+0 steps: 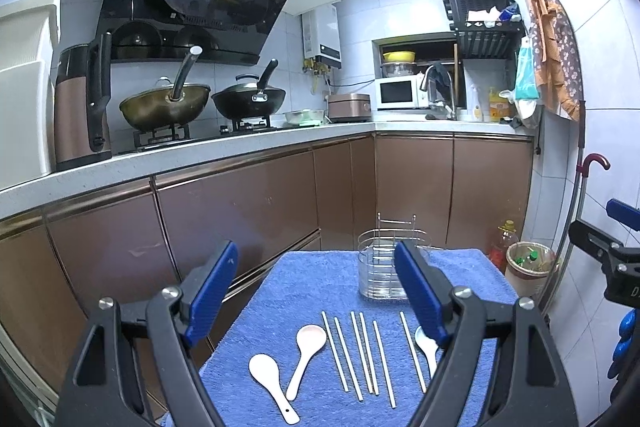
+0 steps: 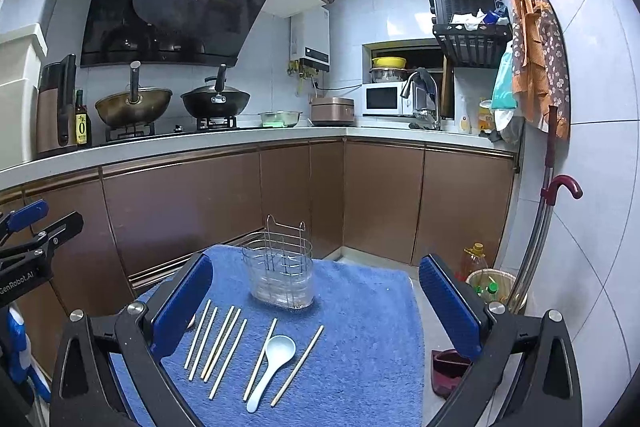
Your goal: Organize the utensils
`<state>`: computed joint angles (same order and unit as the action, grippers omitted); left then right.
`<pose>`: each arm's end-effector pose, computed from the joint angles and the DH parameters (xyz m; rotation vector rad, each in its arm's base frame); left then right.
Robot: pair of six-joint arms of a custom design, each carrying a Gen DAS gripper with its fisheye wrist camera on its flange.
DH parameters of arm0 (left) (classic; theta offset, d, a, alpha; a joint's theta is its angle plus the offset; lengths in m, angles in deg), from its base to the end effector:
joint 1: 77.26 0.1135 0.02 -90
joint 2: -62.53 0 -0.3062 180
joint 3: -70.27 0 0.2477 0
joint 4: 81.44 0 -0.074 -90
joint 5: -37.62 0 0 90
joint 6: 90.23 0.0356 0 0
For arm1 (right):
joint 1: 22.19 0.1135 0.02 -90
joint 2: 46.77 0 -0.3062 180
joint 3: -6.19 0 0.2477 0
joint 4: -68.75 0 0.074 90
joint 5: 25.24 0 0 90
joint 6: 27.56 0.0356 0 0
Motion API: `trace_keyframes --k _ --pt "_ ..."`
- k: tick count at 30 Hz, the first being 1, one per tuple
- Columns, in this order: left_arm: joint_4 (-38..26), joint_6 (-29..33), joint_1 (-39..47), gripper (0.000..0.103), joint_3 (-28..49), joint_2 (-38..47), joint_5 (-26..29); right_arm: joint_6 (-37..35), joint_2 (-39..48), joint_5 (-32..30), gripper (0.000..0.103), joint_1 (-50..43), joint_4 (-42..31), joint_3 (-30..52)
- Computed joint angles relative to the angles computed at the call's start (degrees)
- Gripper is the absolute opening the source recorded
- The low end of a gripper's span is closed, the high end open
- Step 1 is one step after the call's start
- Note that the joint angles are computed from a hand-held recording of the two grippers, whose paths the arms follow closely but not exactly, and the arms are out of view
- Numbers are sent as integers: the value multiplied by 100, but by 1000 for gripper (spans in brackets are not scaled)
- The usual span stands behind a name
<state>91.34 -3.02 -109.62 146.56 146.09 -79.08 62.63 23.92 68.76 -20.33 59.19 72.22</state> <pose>0.2905 -0.1652 0.3599 0.1369 1.7910 -0.0134 0.2717 0.0063 0.3554 0.0229 1.8184 -0.0382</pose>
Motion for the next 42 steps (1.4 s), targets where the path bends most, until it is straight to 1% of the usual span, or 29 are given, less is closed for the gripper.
trace_keyframes --k 5,13,18,22,27,33,42 --pt "-19 -57 16 79 70 137 26 -6 119 -74 103 -96 12 37" --pt "-234 -99 127 79 329 447 275 -14 397 -148 103 -198 -14 129" --pt "-181 -169 204 79 390 617 338 -25 579 -198 103 -277 -12 215" --pt "-43 -135 254 79 420 757 245 -47 714 -184 103 -301 -8 284" --pt "5 -149 365 79 509 895 368 -78 913 -171 103 -309 -51 418" --pt "21 -349 495 79 622 1015 452 -119 1168 -197 103 -317 -70 594" --pt "-544 -678 797 79 1058 1404 878 -183 1508 -272 103 -308 -160 854"
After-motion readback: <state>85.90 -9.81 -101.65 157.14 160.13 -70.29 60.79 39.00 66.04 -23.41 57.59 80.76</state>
